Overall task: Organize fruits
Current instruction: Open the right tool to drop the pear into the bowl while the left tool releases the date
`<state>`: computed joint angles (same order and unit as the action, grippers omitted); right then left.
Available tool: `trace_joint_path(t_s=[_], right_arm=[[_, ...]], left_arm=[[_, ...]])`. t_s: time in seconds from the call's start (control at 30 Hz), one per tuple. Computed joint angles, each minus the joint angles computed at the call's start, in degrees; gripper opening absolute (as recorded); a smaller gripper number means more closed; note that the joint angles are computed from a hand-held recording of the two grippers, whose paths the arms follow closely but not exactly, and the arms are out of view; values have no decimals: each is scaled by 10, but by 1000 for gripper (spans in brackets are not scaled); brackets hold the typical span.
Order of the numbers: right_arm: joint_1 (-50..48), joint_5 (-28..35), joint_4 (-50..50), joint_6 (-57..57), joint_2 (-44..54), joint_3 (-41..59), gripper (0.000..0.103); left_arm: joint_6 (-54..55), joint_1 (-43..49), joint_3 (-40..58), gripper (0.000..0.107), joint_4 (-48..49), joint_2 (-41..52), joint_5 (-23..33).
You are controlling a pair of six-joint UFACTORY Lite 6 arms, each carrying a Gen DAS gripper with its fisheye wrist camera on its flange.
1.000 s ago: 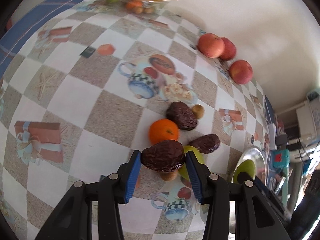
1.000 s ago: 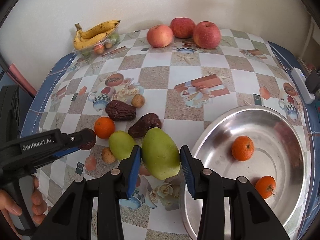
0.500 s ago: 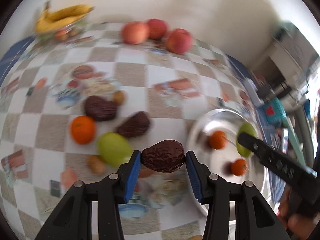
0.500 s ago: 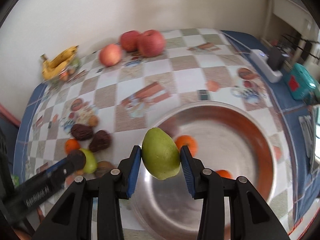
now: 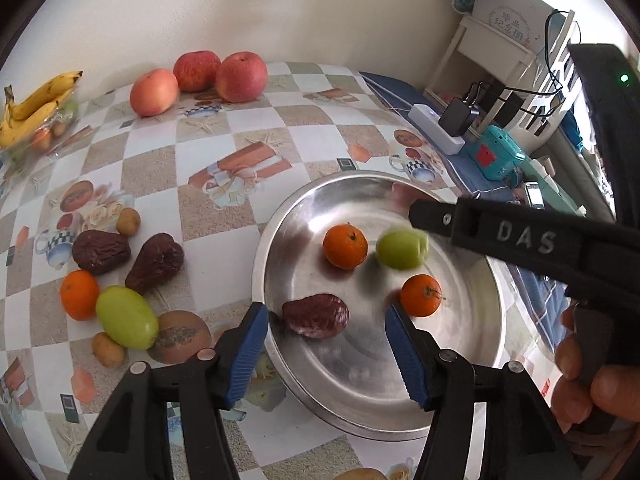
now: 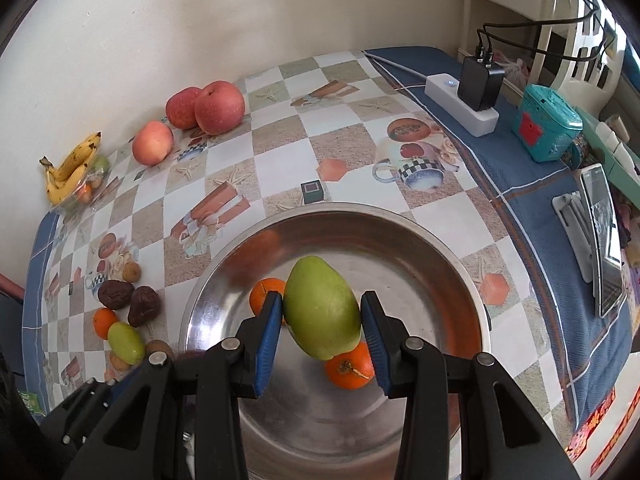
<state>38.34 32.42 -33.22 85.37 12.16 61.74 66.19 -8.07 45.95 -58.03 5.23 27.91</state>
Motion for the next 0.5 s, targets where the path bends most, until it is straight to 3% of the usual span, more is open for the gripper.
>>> trace_joint_path(t_s=[0.5], right_arm=[[13, 6, -4, -1, 17, 22, 43]], left_arm=[[-80, 78, 32, 68, 69, 31, 16]])
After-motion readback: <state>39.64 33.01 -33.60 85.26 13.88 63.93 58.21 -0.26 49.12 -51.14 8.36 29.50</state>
